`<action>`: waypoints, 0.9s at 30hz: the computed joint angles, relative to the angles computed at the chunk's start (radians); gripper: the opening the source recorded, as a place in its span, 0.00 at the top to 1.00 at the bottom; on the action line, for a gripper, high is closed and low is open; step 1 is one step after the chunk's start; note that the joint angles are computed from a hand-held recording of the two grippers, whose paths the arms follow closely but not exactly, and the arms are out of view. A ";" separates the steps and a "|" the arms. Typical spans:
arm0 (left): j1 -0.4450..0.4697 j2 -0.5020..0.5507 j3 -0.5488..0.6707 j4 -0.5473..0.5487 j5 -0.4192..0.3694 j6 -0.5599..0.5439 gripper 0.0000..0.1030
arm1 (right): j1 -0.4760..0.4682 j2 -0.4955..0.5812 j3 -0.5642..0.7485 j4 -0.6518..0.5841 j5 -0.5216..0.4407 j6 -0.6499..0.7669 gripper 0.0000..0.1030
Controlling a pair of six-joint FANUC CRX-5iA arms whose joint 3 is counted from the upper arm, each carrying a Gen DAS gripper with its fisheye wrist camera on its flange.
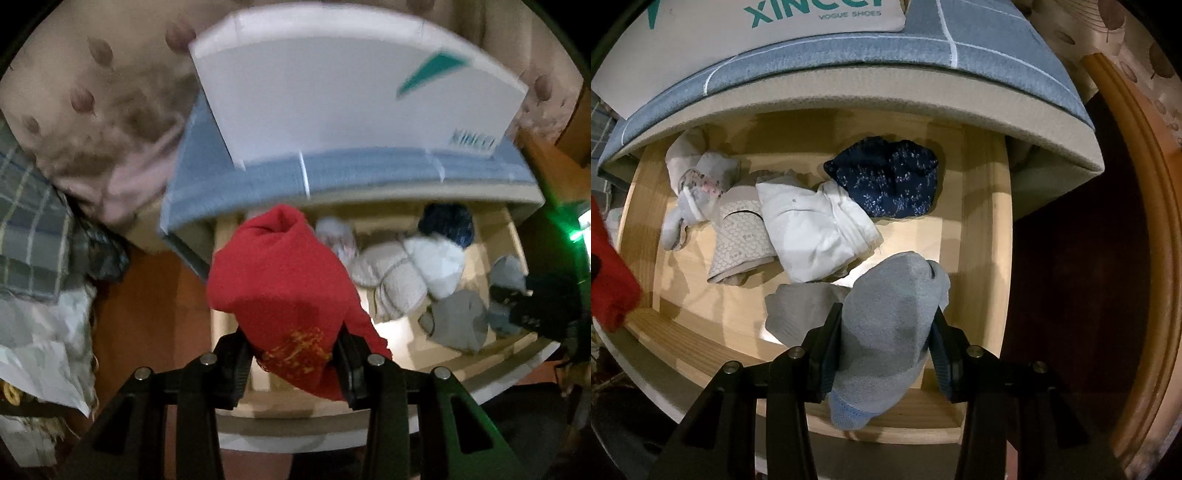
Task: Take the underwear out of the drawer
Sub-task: 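Carry the red roll with the left tool toward the white box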
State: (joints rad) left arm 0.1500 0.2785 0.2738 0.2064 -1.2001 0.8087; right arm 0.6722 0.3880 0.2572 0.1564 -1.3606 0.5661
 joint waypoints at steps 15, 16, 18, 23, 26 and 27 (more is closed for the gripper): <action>0.029 0.000 0.176 0.225 0.159 -0.034 0.62 | 0.004 0.006 0.010 0.010 -0.014 0.004 0.61; 0.022 0.012 0.197 0.222 0.166 -0.019 0.62 | 0.004 0.006 0.011 0.009 -0.014 0.004 0.61; 0.006 0.047 0.255 0.205 0.176 0.019 0.62 | 0.002 0.005 0.009 0.007 -0.011 0.004 0.61; -0.048 0.154 0.427 0.110 0.163 0.120 0.62 | 0.000 0.006 0.013 0.001 -0.010 0.004 0.61; -0.085 0.204 0.493 0.053 0.182 0.151 0.62 | -0.002 0.007 0.014 0.000 -0.011 0.004 0.61; -0.094 0.218 0.511 0.043 0.182 0.152 0.62 | -0.001 0.009 0.016 0.000 -0.014 0.003 0.61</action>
State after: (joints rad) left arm 0.0561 0.4964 0.7852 0.2492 -1.0185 0.9603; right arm 0.6713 0.3965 0.2736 0.1566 -1.3741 0.5695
